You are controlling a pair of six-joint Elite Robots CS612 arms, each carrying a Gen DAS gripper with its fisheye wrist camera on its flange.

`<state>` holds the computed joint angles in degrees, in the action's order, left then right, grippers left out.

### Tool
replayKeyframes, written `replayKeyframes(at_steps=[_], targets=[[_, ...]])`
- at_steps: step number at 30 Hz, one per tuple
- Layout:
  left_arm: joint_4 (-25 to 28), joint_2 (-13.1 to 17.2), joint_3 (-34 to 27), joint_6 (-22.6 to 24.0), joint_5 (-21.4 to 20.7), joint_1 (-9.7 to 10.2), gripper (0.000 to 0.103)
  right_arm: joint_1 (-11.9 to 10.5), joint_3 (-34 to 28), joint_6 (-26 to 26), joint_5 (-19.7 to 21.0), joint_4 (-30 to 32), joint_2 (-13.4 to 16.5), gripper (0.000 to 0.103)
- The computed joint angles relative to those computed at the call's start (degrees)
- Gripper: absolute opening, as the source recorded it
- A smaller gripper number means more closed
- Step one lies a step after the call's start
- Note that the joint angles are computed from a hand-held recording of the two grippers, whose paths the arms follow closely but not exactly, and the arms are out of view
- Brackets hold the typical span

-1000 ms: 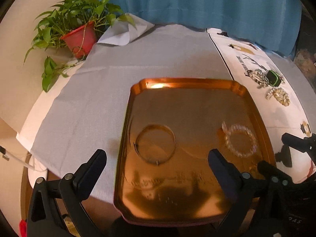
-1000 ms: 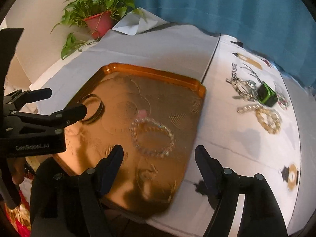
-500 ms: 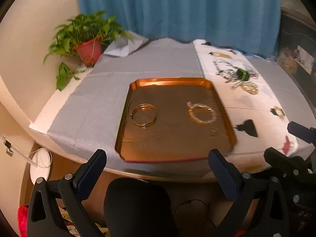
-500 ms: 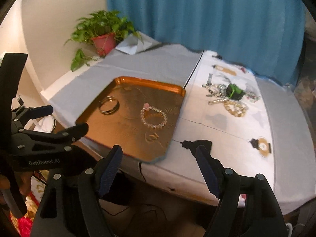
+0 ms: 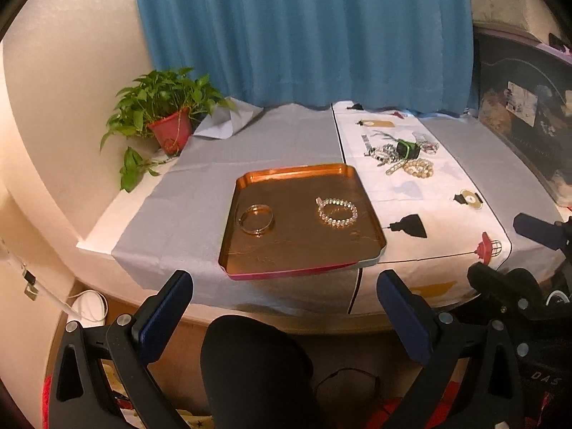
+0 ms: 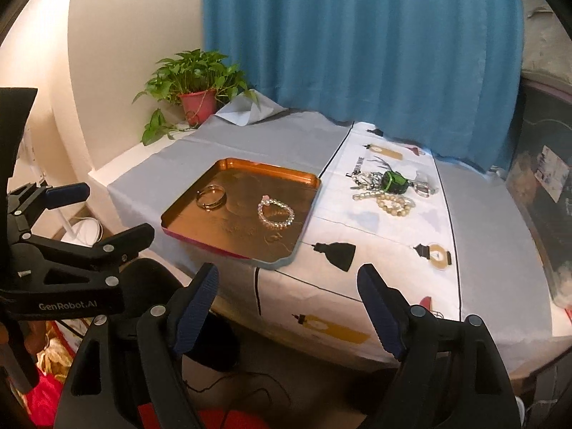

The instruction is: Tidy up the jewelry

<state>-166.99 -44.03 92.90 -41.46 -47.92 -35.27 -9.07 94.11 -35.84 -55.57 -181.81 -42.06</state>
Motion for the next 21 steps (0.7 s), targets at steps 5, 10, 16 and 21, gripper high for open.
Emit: replayKeyframes(at_steps=[5,10,16,21], targets=[[0.87,-0.09,-0.74,0.37,0.16,-0.07,0.102,-0.7,0.82,0.35,1.71,-0.77,-0.62,0.08],[-0.79,-0.13,-0.48,1.13,1.33,-0.75,0.102,-1.31,0.77,1.4,2.32,-2.2,-0.49,0.08],[1.2,-0.07,-0.87,0.37,1.49,-0.81,0.102,-1.62,0.58,1.8,2.83,-1.25,-0.3,0.08],[1.78,0.03,-1.1,-0.02,1.3,-0.67,0.102,-1.6,0.69,1.98,2.67,-1.05,-0.3,0.08]])
